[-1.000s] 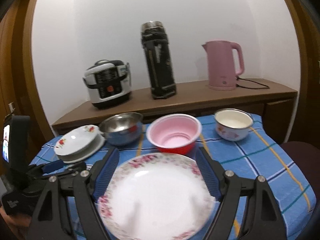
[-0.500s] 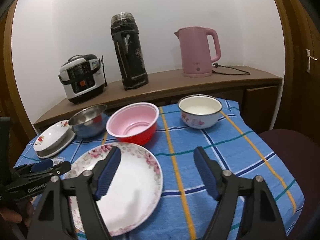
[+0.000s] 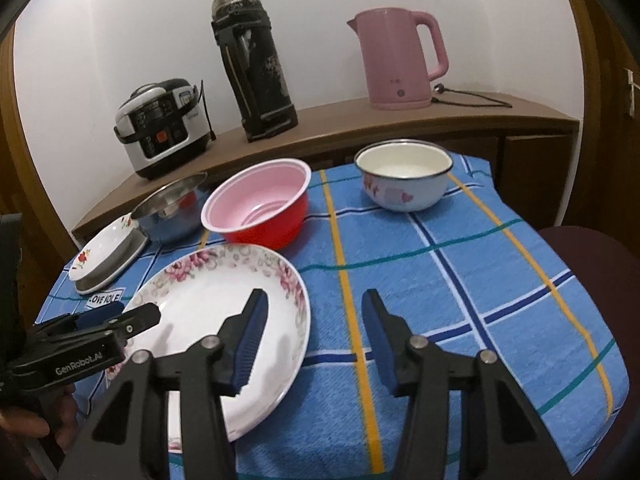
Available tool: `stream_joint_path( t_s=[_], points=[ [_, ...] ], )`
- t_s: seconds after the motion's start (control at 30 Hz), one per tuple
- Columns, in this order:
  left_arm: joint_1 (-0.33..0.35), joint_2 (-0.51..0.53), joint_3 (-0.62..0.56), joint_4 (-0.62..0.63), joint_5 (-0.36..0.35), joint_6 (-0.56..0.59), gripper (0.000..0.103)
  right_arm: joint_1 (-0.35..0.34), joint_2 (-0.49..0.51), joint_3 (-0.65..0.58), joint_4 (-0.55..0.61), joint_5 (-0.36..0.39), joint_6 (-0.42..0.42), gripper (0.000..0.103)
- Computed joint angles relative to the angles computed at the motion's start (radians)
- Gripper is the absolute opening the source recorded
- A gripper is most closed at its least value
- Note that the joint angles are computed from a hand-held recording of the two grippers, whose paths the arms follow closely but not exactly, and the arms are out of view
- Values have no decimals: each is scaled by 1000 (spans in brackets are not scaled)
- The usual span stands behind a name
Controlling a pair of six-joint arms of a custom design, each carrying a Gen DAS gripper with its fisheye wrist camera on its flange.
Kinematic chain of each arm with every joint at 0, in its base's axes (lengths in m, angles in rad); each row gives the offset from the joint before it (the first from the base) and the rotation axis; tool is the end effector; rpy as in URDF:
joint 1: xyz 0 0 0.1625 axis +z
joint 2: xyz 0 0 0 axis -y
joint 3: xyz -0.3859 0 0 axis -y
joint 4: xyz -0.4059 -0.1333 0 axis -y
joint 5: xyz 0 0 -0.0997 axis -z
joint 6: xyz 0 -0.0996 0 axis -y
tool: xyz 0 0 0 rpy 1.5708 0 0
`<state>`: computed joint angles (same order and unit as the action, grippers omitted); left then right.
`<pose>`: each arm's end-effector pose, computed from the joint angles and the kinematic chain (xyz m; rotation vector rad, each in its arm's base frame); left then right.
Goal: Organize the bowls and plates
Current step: 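Grasp the rim of the pink-floral plate with the left gripper, then lift and carry the pink-floral plate over the plate stack with the left gripper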
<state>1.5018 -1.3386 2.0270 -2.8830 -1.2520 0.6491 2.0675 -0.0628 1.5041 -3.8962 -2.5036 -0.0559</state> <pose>0.1270 -0.5485 0.2616 0.7824 2.4657 -0.6794 0.3073 -0.4552 -0.1763 0.0928 -2.1868 1.2177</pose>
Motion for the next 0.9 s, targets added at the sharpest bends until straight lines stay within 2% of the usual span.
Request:
stream_joint_path(
  t_s=[0.07, 0.2, 0.27, 0.3, 0.33, 0.43, 0.57, 0.67, 0.8, 0.9],
  points=[
    [-2, 4, 2, -8, 6, 4, 67, -7, -6, 9, 27, 11, 20, 37],
    [-3, 7, 2, -6, 2, 9, 67, -18, -12, 21, 44, 33, 46, 34],
    [-3, 10, 4, -15, 2, 18, 60, -20, -13, 21, 51, 38, 49, 32],
    [-1, 12, -1, -6, -2, 19, 50, -21, -13, 21, 58, 42, 53, 31],
    [1, 14, -6, 7, -4, 16, 44, -22, -14, 21, 64, 45, 57, 30],
    [7, 18, -20, 52, -8, -6, 44, -25, -14, 20, 86, 46, 72, 29],
    [7, 20, -19, 47, -9, -2, 42, -30, -19, 23, 108, 54, 89, 25],
    [11, 17, -23, 66, -29, -7, 34, -33, -21, 23, 125, 62, 94, 21],
    [14, 17, -24, 66, -36, -9, 34, -34, -21, 18, 149, 76, 98, 16],
    [14, 17, -25, 68, -38, -12, 34, -33, -17, 10, 160, 70, 101, 16]
  ],
)
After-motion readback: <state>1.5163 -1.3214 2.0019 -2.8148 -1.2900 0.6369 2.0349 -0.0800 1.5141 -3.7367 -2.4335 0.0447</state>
